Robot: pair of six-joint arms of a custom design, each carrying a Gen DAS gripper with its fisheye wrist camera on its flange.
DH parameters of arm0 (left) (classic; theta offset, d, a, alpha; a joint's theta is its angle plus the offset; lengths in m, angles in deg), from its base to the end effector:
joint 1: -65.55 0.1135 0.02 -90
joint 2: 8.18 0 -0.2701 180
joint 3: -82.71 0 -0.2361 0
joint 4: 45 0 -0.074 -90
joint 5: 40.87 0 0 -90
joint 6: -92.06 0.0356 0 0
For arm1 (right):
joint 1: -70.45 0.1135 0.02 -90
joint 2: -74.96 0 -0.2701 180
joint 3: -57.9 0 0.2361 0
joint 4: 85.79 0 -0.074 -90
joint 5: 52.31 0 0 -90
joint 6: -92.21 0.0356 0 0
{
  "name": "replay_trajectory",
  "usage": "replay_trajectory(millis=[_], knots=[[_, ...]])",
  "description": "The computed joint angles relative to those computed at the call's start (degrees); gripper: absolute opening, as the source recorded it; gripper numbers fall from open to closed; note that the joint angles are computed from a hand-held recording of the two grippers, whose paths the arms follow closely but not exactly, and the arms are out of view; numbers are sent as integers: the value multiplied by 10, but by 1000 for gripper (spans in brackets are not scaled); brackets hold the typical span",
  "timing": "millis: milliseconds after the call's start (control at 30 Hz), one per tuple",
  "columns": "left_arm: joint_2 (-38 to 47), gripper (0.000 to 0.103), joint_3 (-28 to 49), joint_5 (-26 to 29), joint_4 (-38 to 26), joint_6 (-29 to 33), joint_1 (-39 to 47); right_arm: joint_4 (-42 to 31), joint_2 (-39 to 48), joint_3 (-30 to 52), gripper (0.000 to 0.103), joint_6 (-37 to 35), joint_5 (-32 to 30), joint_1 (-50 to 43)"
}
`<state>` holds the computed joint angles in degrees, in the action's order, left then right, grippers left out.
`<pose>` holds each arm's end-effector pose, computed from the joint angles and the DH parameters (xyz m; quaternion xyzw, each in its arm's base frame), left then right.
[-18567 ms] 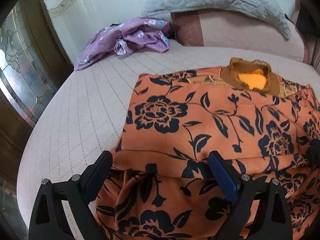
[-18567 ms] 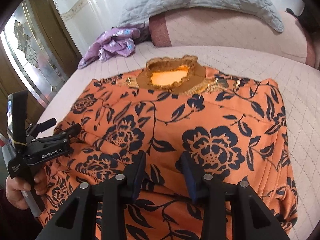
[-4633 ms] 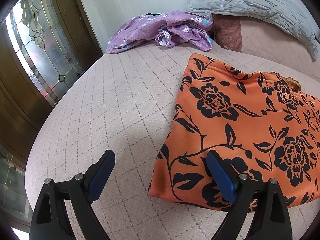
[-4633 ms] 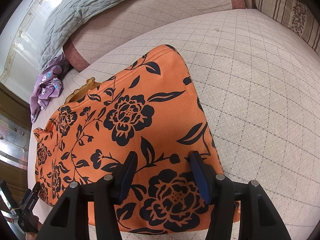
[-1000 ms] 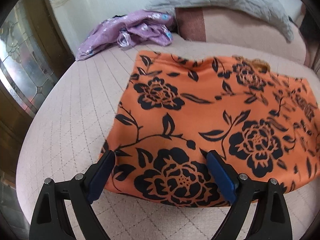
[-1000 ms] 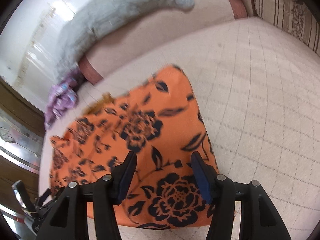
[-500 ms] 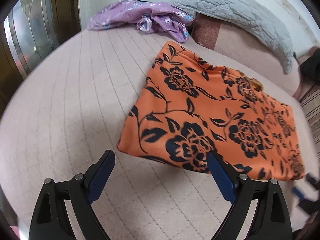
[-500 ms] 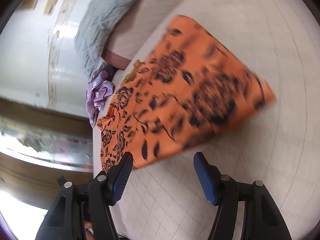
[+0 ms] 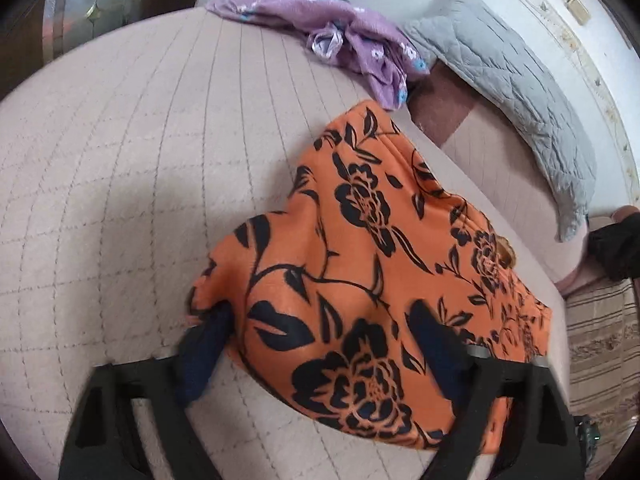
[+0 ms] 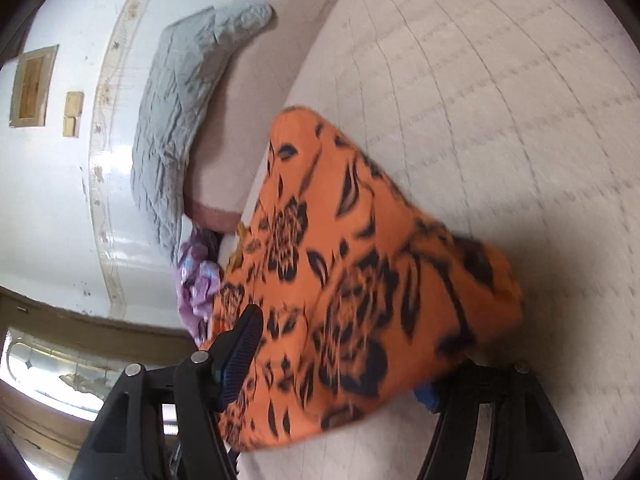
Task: Fold small clothes
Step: 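Grasp the folded blouse edge with both grippers and lift it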
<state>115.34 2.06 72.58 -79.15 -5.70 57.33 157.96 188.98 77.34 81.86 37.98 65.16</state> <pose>0.4340 -0.0770 0.1512 0.0592 0.9417 -0.2307 0.2375 0.2043 -0.0191 0.0687 0.5881 0.6406 0.2966 0.3947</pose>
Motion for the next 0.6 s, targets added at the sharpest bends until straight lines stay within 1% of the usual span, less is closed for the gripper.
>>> replay_trajectory(millis=[33, 67, 100, 133, 167, 200, 300, 333, 400, 500, 533, 600], knots=[[-3, 58, -6, -23, 9, 1, -6, -16, -1, 11, 57, -11, 13, 3], [-6, 53, -10, -22, 16, 7, -4, -80, -26, 31, 46, -30, 31, 8], [-9, 43, -16, -19, 24, 5, -4, -111, -35, 39, 22, -45, 29, 2], [-10, 39, -16, -15, 27, 8, -2, -122, -27, 46, 21, -50, 22, -1], [-20, 34, -24, -19, 33, 14, -2, -101, -24, 34, 21, -45, 27, -1], [-28, 31, -30, -22, 37, 18, -2, -103, -35, 29, 20, -43, 35, 5], [-67, 26, -63, -23, 55, 26, 1, -169, -130, 18, 19, -72, 81, 33], [-79, 26, -75, -20, 59, 29, 4, -213, -178, 20, 19, -82, 102, 48], [-106, 24, -96, -15, 57, 39, 8, -270, -247, 19, 18, -90, 129, 70], [-150, 24, -120, 6, 13, 59, 26, -429, -404, 21, 18, -91, 196, 130], [-161, 24, -131, 10, 2, 67, 31, -502, -468, 25, 18, -88, 233, 160], [-163, 26, -152, 10, -10, 77, 41, -584, -532, 32, 18, -85, 256, 180]])
